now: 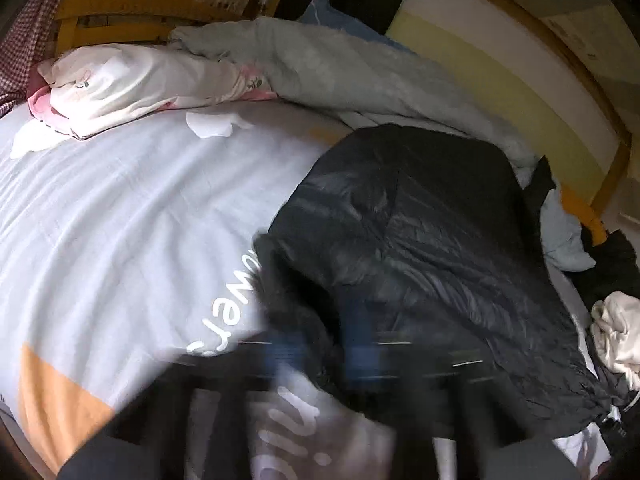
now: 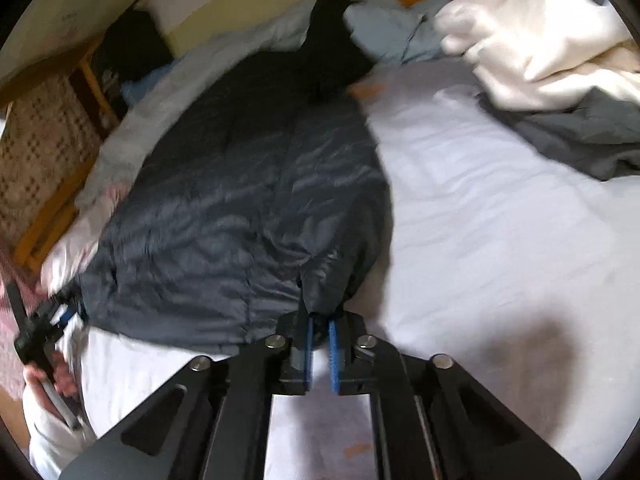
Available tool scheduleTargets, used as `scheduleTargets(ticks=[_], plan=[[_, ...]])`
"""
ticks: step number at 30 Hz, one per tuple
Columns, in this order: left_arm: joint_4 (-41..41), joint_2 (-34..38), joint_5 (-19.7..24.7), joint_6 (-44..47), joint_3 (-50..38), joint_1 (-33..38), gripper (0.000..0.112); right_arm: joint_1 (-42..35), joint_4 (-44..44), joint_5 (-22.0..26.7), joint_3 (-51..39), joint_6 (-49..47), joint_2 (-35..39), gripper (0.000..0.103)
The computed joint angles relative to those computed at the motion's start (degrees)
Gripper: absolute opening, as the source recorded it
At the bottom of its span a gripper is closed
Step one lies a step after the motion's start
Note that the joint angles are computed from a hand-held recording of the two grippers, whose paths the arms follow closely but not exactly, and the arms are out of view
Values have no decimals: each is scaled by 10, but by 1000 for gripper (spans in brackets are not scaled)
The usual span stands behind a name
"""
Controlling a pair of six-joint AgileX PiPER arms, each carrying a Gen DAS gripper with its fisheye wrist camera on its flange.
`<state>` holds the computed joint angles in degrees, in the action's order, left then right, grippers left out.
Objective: Fold large clothes
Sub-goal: 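Grasp the jacket hem with the right tool while the left tool grasps the hem beside it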
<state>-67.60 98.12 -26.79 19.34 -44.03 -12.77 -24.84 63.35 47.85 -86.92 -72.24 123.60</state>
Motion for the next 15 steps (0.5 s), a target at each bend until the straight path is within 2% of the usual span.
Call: scheduleTargets(ticks=[2, 4, 8, 10, 12, 13, 15], plan=[[73, -41, -25, -92, 42, -13, 2, -13, 58, -9, 32, -50, -27, 4], [81, -84, -62, -94, 70, -37, 2, -30, 126, -11, 71, -116, -60, 3], [-74, -157, -191, 78, 79, -161, 2, -76, 268, -11, 163, -260, -140, 1], [-132, -173, -228, 131, 71, -202, 2, -110, 345, -9, 212, -337, -180, 0], [-191, -176, -218, 202, 47, -215, 3, -147, 343, 19, 218, -339, -195, 0], [-215, -167, -203, 238, 31, -206, 4, -158, 307, 36, 200, -315, -188, 0], [-228, -139, -199, 252, 15, -194, 7, -157, 209, 65, 145, -249, -158, 0]])
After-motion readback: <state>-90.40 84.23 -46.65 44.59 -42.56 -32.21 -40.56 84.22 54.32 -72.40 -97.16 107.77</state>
